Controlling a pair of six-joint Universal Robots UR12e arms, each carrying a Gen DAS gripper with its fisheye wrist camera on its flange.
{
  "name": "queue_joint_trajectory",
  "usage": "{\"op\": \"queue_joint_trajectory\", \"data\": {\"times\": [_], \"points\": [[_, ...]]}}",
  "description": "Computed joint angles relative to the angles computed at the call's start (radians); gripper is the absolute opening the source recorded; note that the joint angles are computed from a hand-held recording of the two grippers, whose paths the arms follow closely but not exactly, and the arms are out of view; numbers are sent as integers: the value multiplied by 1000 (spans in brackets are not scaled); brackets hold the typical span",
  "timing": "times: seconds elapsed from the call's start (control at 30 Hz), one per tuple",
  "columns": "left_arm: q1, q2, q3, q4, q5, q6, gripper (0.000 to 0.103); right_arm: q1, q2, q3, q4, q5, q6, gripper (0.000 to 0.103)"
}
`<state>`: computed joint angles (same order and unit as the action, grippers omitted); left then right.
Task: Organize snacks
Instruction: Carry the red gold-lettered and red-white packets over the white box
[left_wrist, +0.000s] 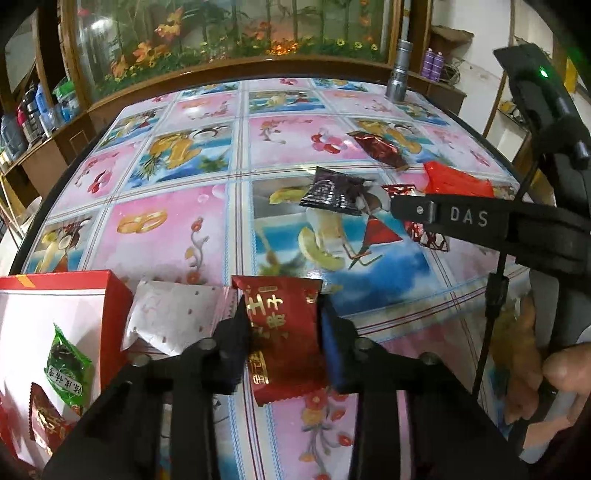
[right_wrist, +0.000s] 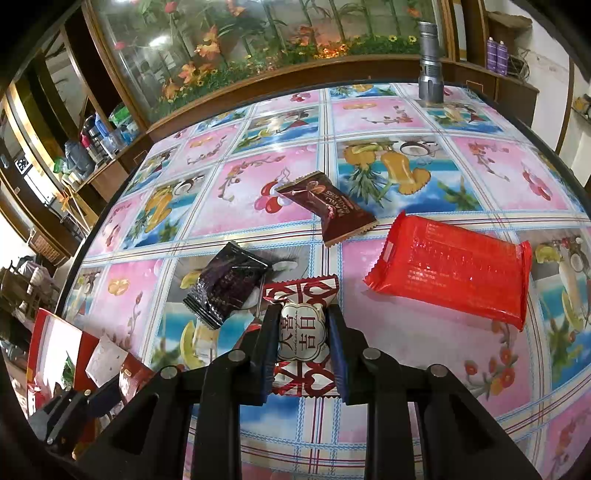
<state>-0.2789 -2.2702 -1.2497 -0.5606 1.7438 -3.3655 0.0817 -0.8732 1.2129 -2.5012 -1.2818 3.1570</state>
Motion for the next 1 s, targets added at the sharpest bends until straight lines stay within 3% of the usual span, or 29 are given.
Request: {"op": "queue_joint_trajectory", "data": {"times": [0.27,0.43,0.63,0.8,1.0], "points": [[1,21,-35,57,5,-11,27,-1,-6,13,-24,37,6,26],[9,95,-137,201,1,-37,28,-1,-25,56,-130,114,-10,26],[24,198,-289,350,103,-59,28,22,-55,122,-262,216,-104,26],[65,251,-368,347,112,-115,28,54,-90,187,-311,326,-178,26],[98,281,-425,330,140,-161,28,113,-113,218,-251,380,-268,26]]}}
